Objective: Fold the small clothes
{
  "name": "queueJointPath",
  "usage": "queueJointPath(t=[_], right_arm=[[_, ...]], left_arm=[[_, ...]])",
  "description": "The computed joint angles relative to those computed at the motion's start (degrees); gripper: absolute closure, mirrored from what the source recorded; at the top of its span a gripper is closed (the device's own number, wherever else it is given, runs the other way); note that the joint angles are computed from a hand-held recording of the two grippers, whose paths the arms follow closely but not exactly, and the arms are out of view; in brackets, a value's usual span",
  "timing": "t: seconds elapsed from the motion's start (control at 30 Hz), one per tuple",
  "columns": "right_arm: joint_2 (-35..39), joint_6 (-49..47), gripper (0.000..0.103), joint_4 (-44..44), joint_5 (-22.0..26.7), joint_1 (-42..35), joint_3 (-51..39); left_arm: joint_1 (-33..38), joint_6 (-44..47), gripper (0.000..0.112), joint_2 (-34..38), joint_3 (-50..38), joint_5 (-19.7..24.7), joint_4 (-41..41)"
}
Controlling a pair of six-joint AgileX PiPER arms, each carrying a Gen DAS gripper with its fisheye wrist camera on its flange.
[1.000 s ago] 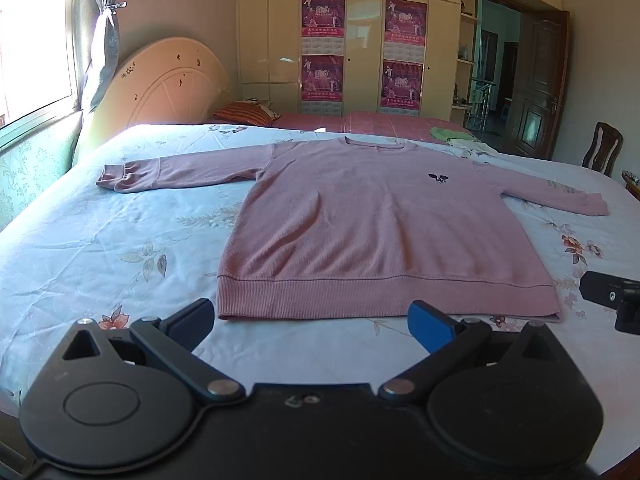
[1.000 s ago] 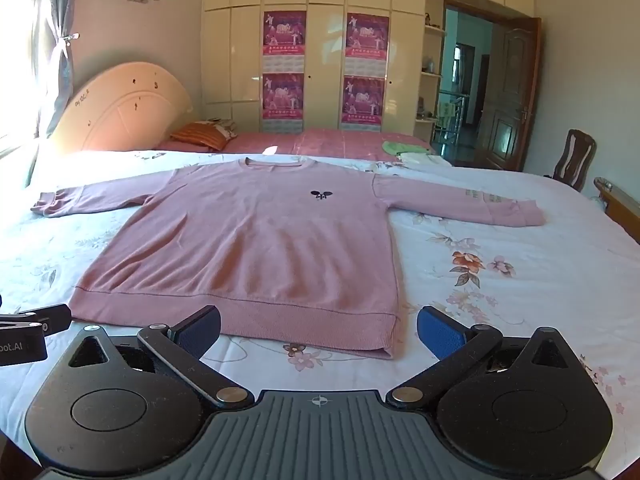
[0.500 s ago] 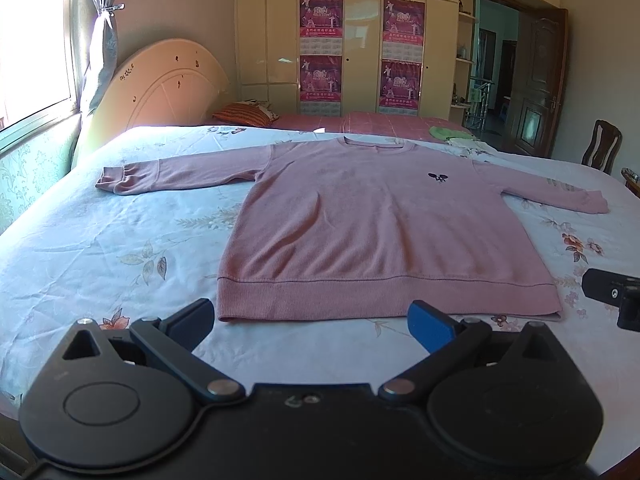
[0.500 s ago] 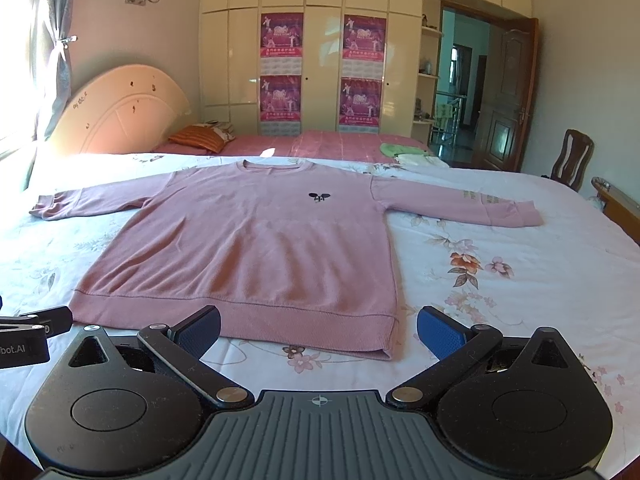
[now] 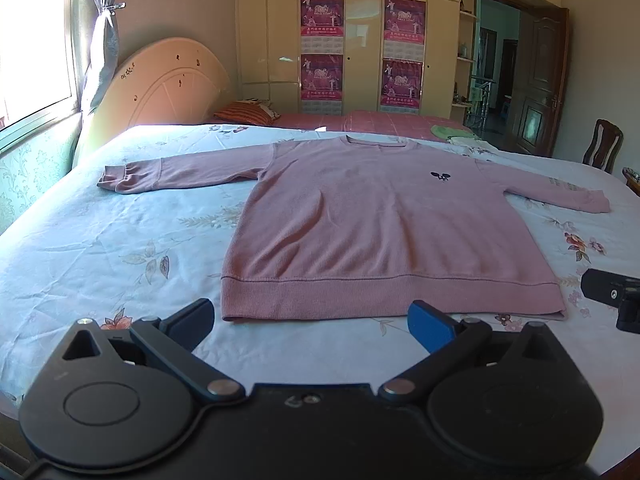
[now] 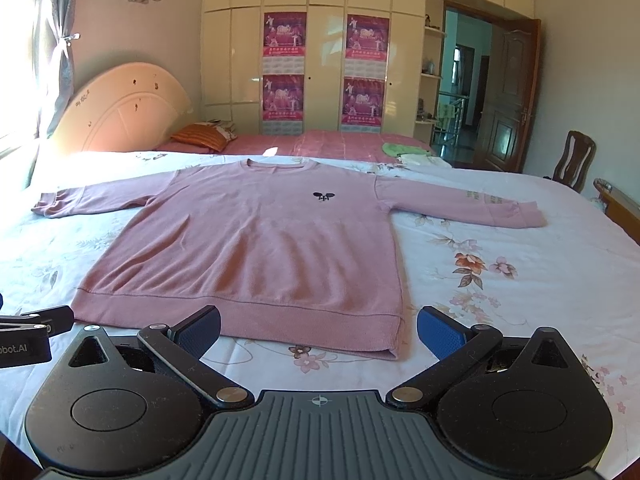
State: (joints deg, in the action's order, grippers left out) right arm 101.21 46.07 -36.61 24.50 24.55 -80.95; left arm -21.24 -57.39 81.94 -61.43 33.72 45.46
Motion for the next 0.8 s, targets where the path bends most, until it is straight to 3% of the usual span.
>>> queueJointPath(t=[0.8], right_arm=[[0.2, 0.8, 0.000, -0.7, 0.5, 0.5, -0.4]], left_arm=[[1.3, 2.6, 0.009, 0.7, -0.6, -0.7, -1.7]])
